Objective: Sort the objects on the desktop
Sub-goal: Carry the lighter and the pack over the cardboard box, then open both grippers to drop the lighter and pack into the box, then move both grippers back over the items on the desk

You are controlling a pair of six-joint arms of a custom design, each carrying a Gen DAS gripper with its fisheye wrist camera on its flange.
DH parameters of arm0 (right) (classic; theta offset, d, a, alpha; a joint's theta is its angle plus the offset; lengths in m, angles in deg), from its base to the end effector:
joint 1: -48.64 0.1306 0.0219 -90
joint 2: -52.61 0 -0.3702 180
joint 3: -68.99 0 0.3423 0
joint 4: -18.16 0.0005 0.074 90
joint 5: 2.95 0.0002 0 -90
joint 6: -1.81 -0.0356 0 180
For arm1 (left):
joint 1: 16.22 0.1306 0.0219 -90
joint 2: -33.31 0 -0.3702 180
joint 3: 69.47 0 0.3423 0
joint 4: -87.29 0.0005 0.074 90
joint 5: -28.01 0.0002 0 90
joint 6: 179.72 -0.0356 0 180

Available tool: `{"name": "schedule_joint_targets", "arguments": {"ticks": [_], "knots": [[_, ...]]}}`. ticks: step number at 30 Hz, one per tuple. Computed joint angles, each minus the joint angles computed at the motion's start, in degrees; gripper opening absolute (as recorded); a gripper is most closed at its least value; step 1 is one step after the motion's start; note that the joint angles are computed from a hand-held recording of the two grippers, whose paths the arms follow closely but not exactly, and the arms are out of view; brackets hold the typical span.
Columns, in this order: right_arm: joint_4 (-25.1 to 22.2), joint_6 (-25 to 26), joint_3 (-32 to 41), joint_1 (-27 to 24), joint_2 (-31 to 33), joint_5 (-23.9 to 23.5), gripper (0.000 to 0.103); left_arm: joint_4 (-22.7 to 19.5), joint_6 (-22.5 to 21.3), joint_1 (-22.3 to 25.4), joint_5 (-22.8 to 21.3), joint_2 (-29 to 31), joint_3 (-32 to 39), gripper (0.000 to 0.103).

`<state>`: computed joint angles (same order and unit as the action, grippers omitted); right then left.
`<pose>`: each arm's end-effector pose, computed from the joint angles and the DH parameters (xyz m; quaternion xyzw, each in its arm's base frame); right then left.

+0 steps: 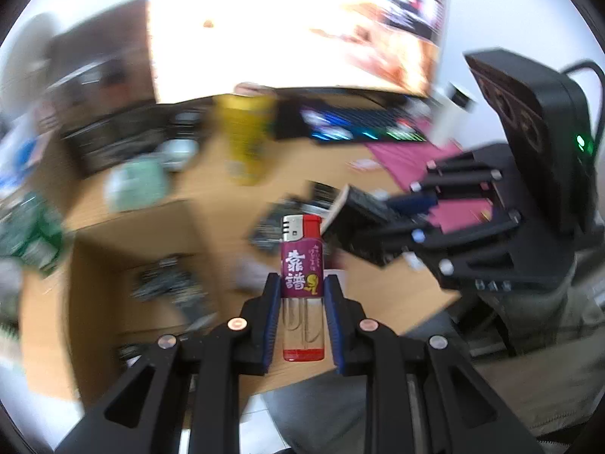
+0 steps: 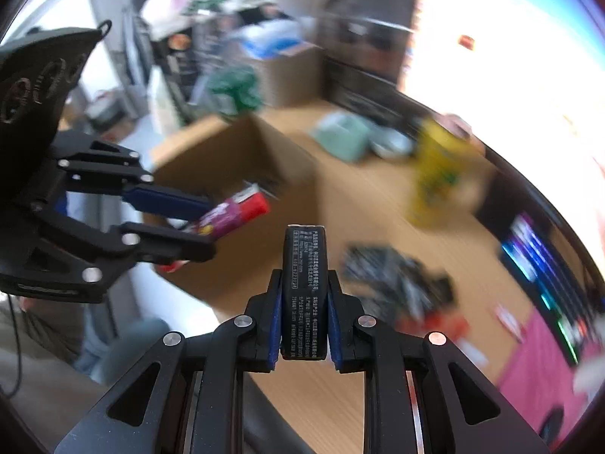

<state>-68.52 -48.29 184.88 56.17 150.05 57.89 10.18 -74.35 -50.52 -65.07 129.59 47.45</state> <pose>0.4274 0.0735 0.5083 -0.4258 0.8510 0.1865 0.2444 0.3668 -0.2485 0.5278 0.1498 0.9454 -0.0978 0.2725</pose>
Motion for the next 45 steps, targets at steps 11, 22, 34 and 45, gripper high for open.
{"name": "schedule_joint_targets", "arguments": {"ticks": [11,22,34,45], "knots": [[5.68,-6.54,-1.17,16.08,2.72,6.88,0.02,0.09,3.16,10.2,-3.78,-7.12,-12.32,0.025],[5.28,-7.89,1.44,13.32,3.89,4.46,0.034,2.0,3.39,11.85,-2.71,-8.4,-14.23,0.057],[6.58,-1.91,-6.86,-3.63,-3.87,3.64,0.036,1.68,1.38,0.78,-2.24,-0.05,-3.93,0.063],[8.99,-2.29,-13.49,-20.17,-0.95,7.28,0.036,1.38,2.39,-6.03,1.29,13.45,4.33,0.066]]}}
